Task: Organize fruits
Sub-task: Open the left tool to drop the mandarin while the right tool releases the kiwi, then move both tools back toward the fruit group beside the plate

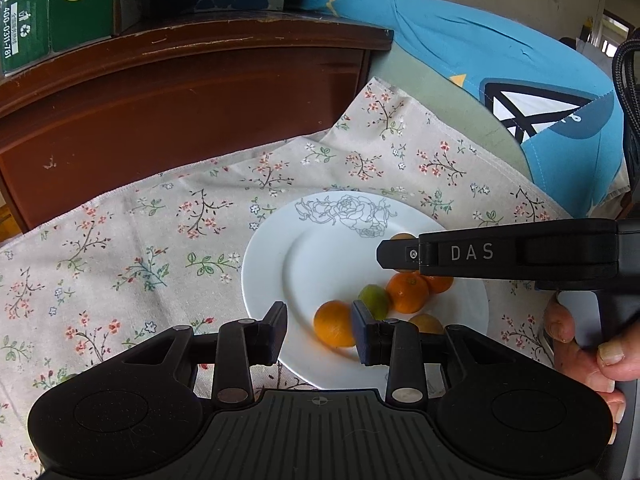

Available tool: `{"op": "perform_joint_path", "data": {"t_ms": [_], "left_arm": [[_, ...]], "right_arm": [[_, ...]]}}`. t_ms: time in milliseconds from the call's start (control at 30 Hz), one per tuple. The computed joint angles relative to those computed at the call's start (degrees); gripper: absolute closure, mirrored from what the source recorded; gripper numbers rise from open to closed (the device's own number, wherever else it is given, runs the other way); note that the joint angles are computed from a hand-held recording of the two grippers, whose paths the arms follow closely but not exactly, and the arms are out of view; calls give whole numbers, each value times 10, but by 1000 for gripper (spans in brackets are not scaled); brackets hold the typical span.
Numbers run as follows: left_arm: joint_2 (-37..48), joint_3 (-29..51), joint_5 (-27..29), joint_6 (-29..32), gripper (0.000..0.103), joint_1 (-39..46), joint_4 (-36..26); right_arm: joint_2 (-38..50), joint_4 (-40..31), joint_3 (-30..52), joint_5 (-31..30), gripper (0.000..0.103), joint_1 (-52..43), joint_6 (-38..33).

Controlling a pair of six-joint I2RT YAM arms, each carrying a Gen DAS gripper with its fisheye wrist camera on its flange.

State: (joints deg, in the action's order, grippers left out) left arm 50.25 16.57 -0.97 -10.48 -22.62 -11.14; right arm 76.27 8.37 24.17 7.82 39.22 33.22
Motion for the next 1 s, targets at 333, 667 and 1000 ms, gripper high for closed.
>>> {"op": "perform_joint_path", "data": {"t_ms": [333, 667, 1000], "left_arm": [[-35, 25, -59, -19, 39, -28, -68], [-85, 53, -48, 3, 31, 42, -181], [-180, 62, 22, 78, 31, 193, -296]], "right_arm": [[-15, -6, 2, -2, 70, -2, 6], [-41, -37, 4, -2, 66, 19, 5], [-104, -90, -6, 23, 64, 81, 29]]}}
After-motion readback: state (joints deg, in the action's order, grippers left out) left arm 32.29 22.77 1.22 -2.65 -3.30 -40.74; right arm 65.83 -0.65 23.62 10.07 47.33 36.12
